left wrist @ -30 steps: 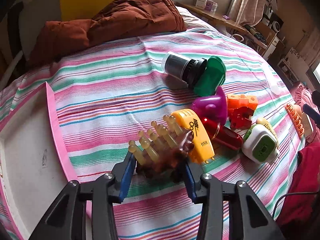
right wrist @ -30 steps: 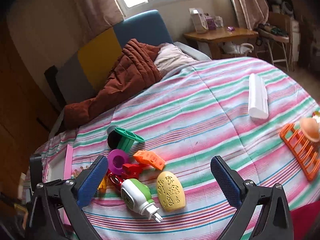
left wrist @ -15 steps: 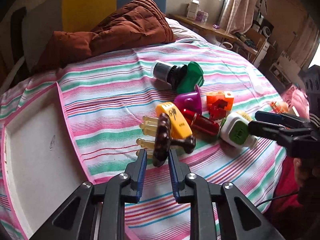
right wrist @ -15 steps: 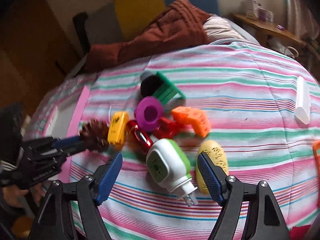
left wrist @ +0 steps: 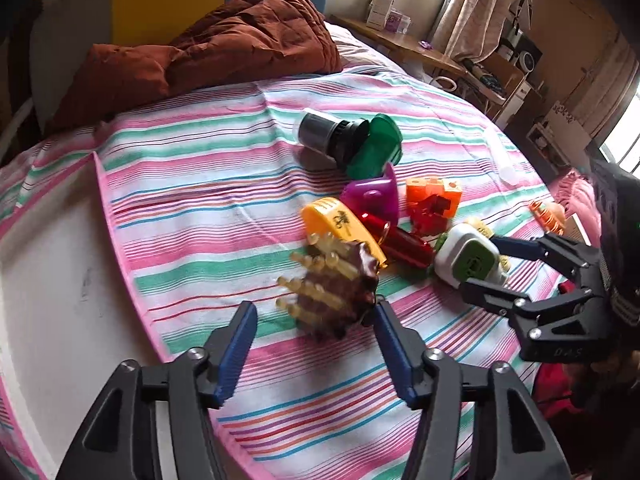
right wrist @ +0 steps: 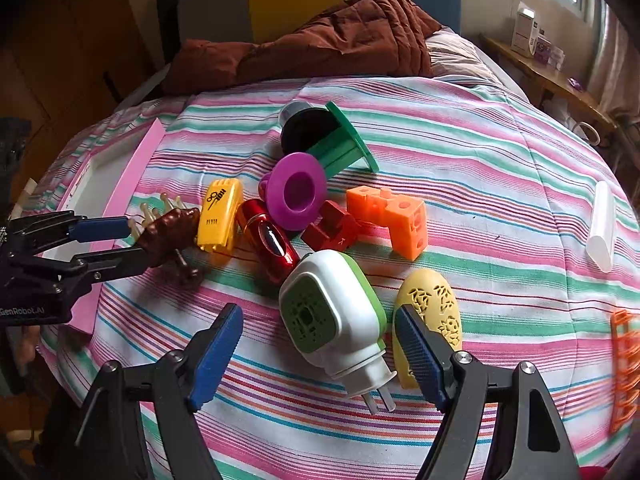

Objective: Organize rigid objects
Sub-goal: 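Close the left tool on the brown hairbrush and lift it, then carry the hairbrush into the tray and open the left tool while the right tool grasps the white-green plug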

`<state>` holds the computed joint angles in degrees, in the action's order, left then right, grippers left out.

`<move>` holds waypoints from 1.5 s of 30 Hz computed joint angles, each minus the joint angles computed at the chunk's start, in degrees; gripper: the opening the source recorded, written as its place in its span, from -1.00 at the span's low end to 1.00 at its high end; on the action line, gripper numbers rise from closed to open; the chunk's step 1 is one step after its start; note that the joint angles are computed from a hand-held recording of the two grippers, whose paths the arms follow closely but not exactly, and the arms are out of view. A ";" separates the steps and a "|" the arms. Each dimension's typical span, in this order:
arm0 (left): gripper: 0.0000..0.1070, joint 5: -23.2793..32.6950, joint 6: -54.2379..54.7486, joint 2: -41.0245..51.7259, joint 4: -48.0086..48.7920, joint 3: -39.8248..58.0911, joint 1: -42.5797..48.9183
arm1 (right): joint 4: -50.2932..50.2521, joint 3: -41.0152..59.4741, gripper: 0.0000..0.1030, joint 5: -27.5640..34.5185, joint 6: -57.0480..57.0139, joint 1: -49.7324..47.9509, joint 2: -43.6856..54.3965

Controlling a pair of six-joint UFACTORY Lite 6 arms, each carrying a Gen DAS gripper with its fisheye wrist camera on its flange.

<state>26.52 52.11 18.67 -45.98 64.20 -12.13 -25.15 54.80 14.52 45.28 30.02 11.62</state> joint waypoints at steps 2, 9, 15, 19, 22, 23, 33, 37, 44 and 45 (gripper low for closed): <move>0.31 -0.52 1.45 1.26 -1.79 0.94 -0.75 | 0.07 0.11 0.53 0.02 0.11 0.06 0.22; -0.02 -3.35 -3.51 7.41 3.99 6.41 -3.95 | -3.98 1.30 0.54 0.40 3.96 0.61 2.18; -0.17 -5.40 3.96 3.34 -2.94 1.33 -3.47 | -11.79 2.97 0.13 2.82 10.99 2.33 5.27; -0.18 -4.85 9.68 -0.76 -8.44 -3.78 -2.54 | -11.92 2.51 0.12 2.19 10.96 2.34 5.01; -0.18 -4.11 13.51 -5.39 -12.87 -8.27 -1.44 | -11.70 2.45 0.12 2.00 10.95 2.31 5.00; -0.18 -3.22 14.29 -7.11 -13.84 -9.70 -0.73 | -10.88 2.37 0.12 1.71 10.35 2.08 4.95; -0.17 0.44 11.06 -25.08 -11.67 -19.03 10.70 | -11.31 4.42 -0.04 4.11 12.11 3.65 8.01; -0.17 1.59 11.05 -27.50 -10.30 -18.72 19.41 | -15.40 4.96 -0.05 4.66 16.87 4.63 8.65; -0.17 -1.64 10.47 -19.65 -4.97 -12.13 30.42 | -17.82 4.39 -0.05 4.96 19.20 5.04 8.48; -0.17 -2.32 10.50 -17.87 -4.69 -11.12 31.16 | -17.95 4.38 -0.05 4.98 19.31 5.01 8.47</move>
<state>24.20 62.61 0.80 -50.67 53.08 19.02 -43.10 59.18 19.50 64.58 35.03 20.10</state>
